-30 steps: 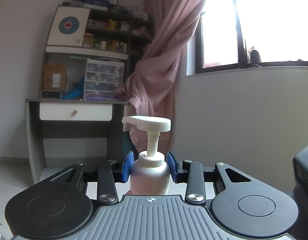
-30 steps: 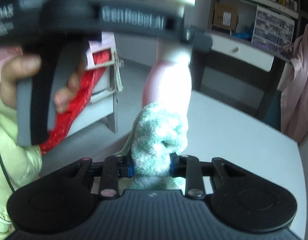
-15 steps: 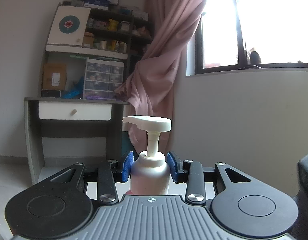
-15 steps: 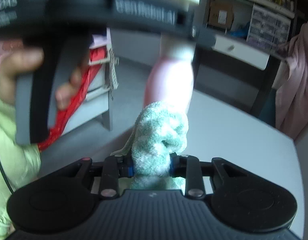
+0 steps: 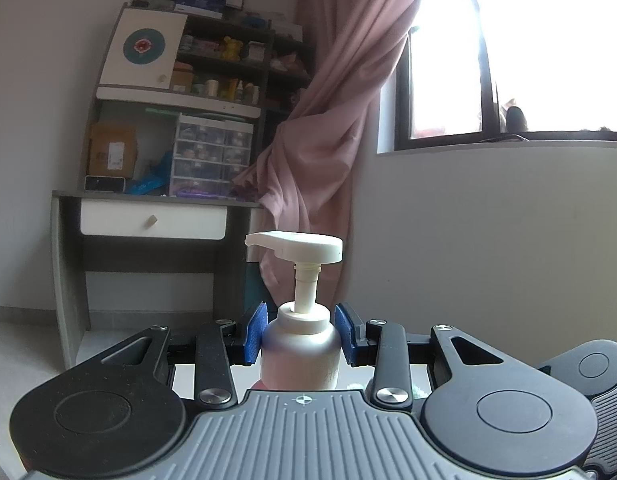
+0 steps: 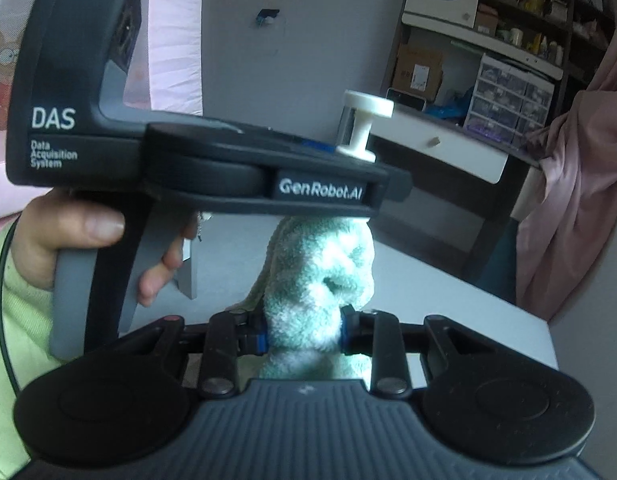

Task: Clean container
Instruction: 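Rub the towel along the bottle body toward the pump head with the right gripper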

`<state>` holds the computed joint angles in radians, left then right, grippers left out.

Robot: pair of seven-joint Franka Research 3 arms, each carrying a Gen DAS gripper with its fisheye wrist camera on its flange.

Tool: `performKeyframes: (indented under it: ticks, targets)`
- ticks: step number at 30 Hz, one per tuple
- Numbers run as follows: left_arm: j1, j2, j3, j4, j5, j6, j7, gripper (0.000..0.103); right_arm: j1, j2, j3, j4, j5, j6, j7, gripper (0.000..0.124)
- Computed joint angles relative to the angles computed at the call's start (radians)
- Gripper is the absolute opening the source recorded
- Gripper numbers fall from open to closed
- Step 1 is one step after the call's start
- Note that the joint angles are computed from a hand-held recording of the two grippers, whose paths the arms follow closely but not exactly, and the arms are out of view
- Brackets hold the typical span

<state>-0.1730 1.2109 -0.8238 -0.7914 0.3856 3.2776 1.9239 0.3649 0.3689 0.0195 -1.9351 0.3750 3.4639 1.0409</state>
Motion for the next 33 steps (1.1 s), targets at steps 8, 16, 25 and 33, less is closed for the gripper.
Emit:
performKeyframes:
  ticks: [8, 16, 25, 33]
  targets:
    - [-0.014, 0.027, -0.038, 0.047, -0.033, -0.029, 0.080, 0.038, 0.142, 0.041, -0.156, 0.051, 0.107, -0.084, -0.046, 0.030]
    - [-0.049, 0.041, -0.029, 0.092, -0.077, -0.041, 0.124, 0.038, 0.315, 0.104, -0.367, 0.091, 0.094, -0.197, 0.049, 0.030]
    - [-0.108, 0.066, -0.011, 0.178, -0.182, -0.073, 0.216, 0.039, 0.384, 0.080, -0.446, 0.058, -0.010, -0.177, 0.155, 0.030]
    - [-0.107, 0.051, 0.002, 0.161, -0.233, -0.068, 0.240, 0.038, 0.512, 0.069, -0.564, 0.044, 0.071, -0.108, 0.095, 0.030]
